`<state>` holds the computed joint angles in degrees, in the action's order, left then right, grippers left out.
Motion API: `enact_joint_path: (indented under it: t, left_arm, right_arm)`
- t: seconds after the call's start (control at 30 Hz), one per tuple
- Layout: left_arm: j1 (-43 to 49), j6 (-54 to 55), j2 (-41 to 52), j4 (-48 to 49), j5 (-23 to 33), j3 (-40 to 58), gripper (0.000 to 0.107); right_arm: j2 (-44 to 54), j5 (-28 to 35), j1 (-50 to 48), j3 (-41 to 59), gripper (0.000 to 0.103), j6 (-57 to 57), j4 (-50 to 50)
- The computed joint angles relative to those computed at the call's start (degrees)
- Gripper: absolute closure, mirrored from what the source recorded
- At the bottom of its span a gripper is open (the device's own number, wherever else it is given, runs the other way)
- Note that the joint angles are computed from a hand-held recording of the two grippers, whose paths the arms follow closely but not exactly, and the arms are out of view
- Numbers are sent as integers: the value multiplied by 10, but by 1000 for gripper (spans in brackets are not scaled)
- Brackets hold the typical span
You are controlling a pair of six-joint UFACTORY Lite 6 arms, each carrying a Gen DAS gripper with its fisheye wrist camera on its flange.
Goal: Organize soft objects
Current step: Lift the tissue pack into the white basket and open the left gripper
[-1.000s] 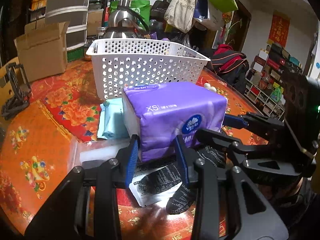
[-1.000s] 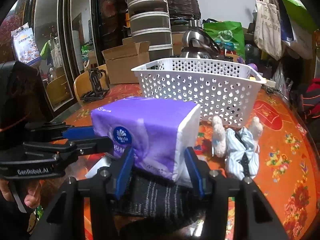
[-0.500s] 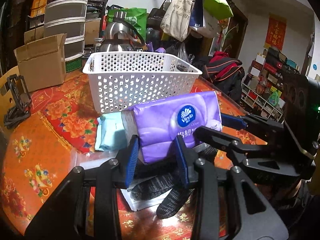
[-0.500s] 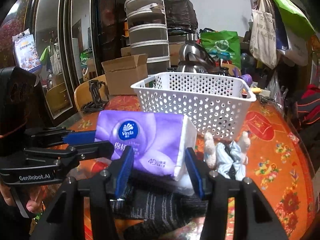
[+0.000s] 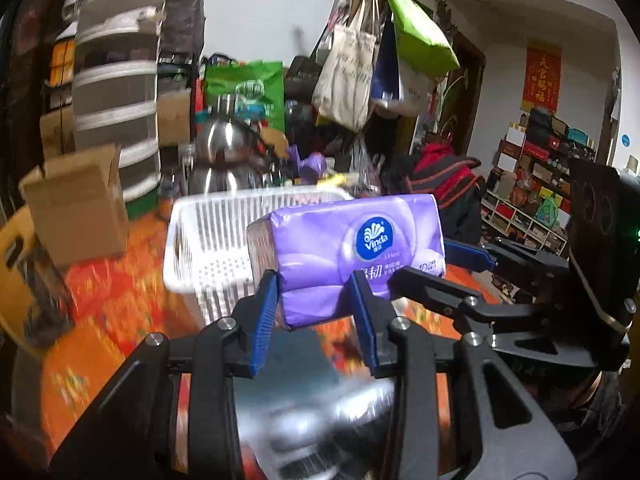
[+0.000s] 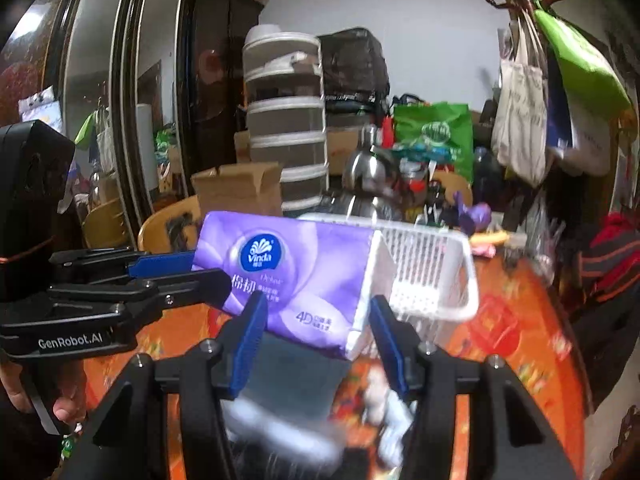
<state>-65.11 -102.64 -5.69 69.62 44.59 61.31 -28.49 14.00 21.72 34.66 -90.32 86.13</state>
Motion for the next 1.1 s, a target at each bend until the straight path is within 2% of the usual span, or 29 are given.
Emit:
enact_joint_path:
  t: [0.13,0.2,0.27,0.37,0.5,0.6,0.67,0.73,0.77,0.83,0.87,0.93,1.0,1.1]
  left_arm:
    - [101,122,70,-46,-58,112,73]
    - [158,179,115,-80,-100,161,73]
    - [228,250,160,-146,-165,200,73]
    - [327,411,259,-324,-259,273,72]
    - [392,628,365,-562,-283,354,72]
    - [417,703,440,-652,-260,425,72]
    - [419,690,480,-639,-246,462,70]
    - [425,687,491,-646,-242,463,67]
    - [426,656,482,-620,-253,442,63]
    - [426,553,441,-511,-280,382,45]
    - [423,493,423,-451,-277,360,32]
    - [418,390,359,-345,-288,286,30]
    - [408,333,265,-281,-305,182,23]
    - [361,271,128,-243,-248,41,21]
  right_arm:
    - [135,21,-29,141,51,19,-35]
    - [228,34,-41,232,51,67,-91]
    - [310,45,-47,314,51,135,-160]
    - [450,47,-43,454,51,273,-295]
    - [597,90,-51,594,51,365,-368]
    - [673,115,-49,662,51,427,-428]
    - [718,122,-40,716,51,503,-506]
    - [741,131,-40,746,51,531,-535]
    - [737,121,-45,737,51,523,-526]
    - [711,98,-62,700,48,500,-496]
    - [698,95,-71,683,42,481,-475]
    - [644,72,-91,610,38,431,-421]
    - [570,55,-114,515,38,349,-333]
    - [426,32,-144,337,33,194,-180]
